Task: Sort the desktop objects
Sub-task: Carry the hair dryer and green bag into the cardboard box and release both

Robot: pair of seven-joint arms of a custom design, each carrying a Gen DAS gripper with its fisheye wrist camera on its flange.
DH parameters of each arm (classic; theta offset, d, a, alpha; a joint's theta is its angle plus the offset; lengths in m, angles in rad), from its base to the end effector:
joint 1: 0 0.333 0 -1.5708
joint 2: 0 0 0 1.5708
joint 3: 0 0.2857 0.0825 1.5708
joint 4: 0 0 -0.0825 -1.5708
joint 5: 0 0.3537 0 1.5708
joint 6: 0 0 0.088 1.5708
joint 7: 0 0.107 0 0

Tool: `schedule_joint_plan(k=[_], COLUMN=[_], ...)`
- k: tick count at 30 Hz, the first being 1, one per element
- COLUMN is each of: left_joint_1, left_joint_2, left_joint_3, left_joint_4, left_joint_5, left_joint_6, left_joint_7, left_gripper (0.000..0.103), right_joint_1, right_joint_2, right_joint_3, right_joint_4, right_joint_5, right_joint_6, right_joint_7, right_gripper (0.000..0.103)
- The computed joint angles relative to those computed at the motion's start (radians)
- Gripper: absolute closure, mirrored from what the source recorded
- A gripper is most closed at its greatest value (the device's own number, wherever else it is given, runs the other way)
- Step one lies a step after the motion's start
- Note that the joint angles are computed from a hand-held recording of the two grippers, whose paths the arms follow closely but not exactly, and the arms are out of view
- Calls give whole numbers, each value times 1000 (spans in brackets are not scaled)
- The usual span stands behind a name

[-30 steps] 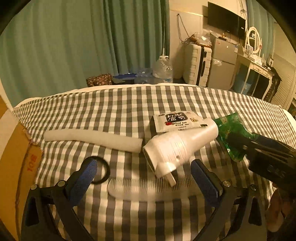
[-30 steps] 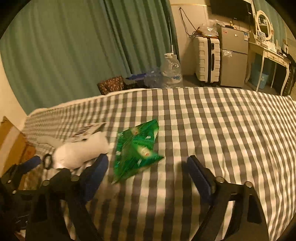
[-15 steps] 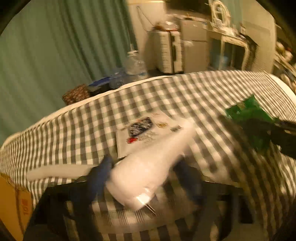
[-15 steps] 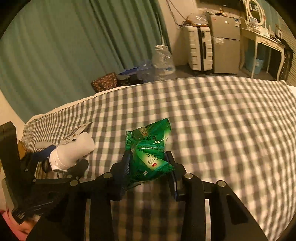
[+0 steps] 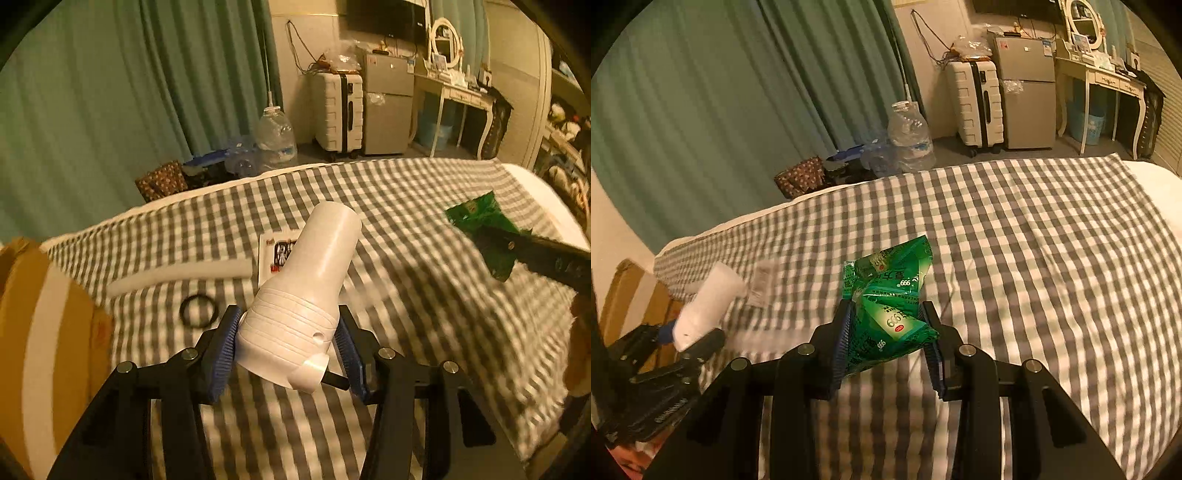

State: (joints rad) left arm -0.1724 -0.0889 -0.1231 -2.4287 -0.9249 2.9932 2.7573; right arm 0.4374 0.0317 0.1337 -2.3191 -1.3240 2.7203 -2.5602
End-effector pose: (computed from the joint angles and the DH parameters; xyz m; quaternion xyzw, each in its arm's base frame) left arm 0.4791 -0.0868 0.3867 -0.4327 0.8303 -0.2842 0.2062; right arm 0.4034 0.3013 0.3385 -0.5008 0.7787 -0.2127 0.3124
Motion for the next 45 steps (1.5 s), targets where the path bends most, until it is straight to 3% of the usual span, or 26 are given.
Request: schedule_joint_plan(k=[2,10,15,20,23,29,36,45], left_joint_1=[7,67,78,89,95,147,212,310], left_joint_2=[-58,-285,-418,-490,-533,-520,-454,-282], left_joint_3=[6,87,163,187,229,269,314,330], left_joint_4=[-43,-160,-206,-220,-227,-175,-95,46], left_joint_5=[17,175,189,208,202,210,192,144], left_joint_6=[-8,-162,-250,-276,-312,-363,-376,-385], left_joint_7=[-23,-197,-207,-208,-185,-166,-96,-27], left_gripper=[51,51,51,51,51,51,51,51], right_joint_1=[19,100,149,198,234,281,339,417], right_joint_2=[-36,-141,-162,-145,-121,-80,61,352], right_joint_3=[20,121,171,206,221,213,181,80], right_joint_4=[-22,-65,-25,55,117,212,406,783], right_joint_5=[28,156,202,235,245,241,197,217], right_joint_6=[-23,-138,-216,-309,-378,-440,-468,-365], right_joint_7=[-17,-65,-92,-152,-192,-259,-334,-555], right_gripper=[67,67,67,67,67,67,67,67])
